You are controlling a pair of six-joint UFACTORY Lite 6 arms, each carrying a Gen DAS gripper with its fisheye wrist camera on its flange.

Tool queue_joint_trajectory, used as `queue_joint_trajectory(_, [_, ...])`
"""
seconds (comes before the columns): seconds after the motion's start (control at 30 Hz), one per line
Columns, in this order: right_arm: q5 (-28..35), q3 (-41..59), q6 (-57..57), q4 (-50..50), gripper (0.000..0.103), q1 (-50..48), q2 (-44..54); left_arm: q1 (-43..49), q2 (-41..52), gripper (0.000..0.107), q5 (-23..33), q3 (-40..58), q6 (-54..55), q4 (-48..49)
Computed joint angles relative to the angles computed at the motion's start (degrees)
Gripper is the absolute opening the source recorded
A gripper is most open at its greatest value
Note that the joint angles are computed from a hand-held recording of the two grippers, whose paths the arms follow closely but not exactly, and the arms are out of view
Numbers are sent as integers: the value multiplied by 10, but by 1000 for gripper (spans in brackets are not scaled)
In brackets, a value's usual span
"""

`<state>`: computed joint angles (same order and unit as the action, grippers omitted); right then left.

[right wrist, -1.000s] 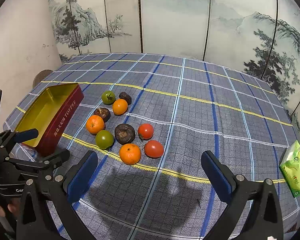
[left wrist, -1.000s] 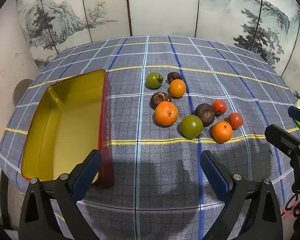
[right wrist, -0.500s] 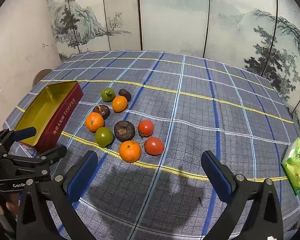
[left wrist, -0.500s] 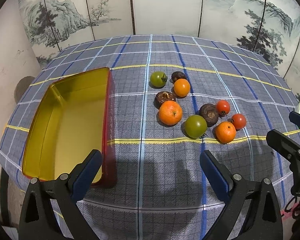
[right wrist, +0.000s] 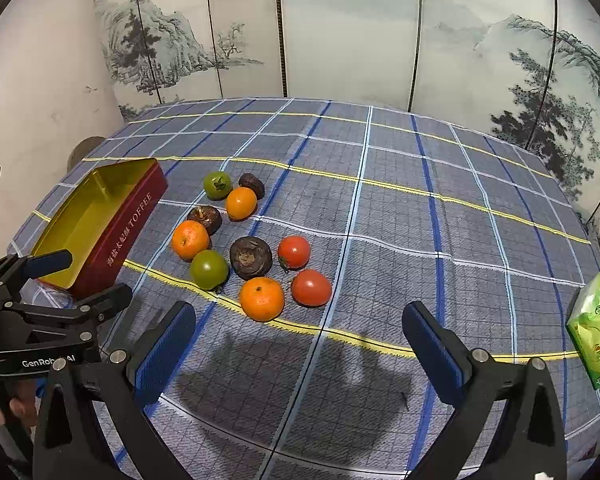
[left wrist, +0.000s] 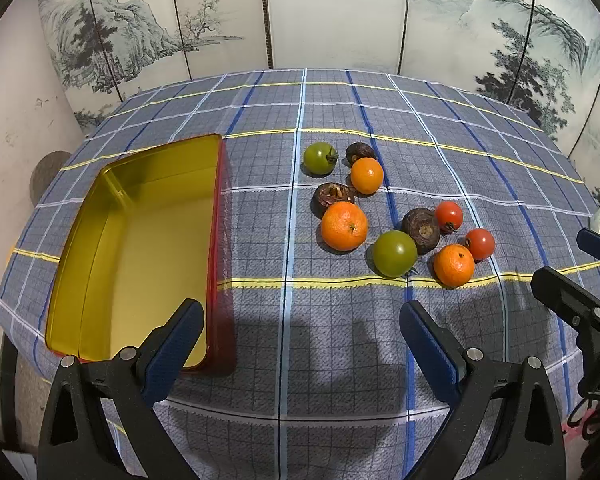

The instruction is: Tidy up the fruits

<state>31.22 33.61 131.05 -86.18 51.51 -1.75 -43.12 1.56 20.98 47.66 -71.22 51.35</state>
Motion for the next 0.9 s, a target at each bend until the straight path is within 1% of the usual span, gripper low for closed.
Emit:
queue_joint_trajectory(0.07, [9, 3, 1, -4, 103, 3, 10, -2, 0, 98, 1, 0, -4, 3])
queue_joint_trajectory(0.3, [6, 0, 16, -15, 103, 2, 13, -1, -1, 98, 0, -1, -2, 3])
queue_joint_trajectory(0.6, [-15, 0, -24, 20, 103, -12, 18, 2, 5, 98, -7, 1, -10, 10])
queue_joint_trajectory(0.73, [-23, -7, 4, -7, 103, -19, 25, 2, 9, 98, -14, 11, 5, 7])
queue_joint_trajectory(0.77, [-26, -10, 17, -19, 103, -22, 26, 3, 11, 97, -16, 16, 12, 5])
queue_joint_trajectory(0.8, [-29, -12, 27, -28, 103, -24, 27, 5, 14, 93, -21, 20, 22, 0])
queue_joint_trajectory(0.9, [-36, -19, 54, -54, 103, -31, 29, 19, 35, 86, -37, 47, 107, -76])
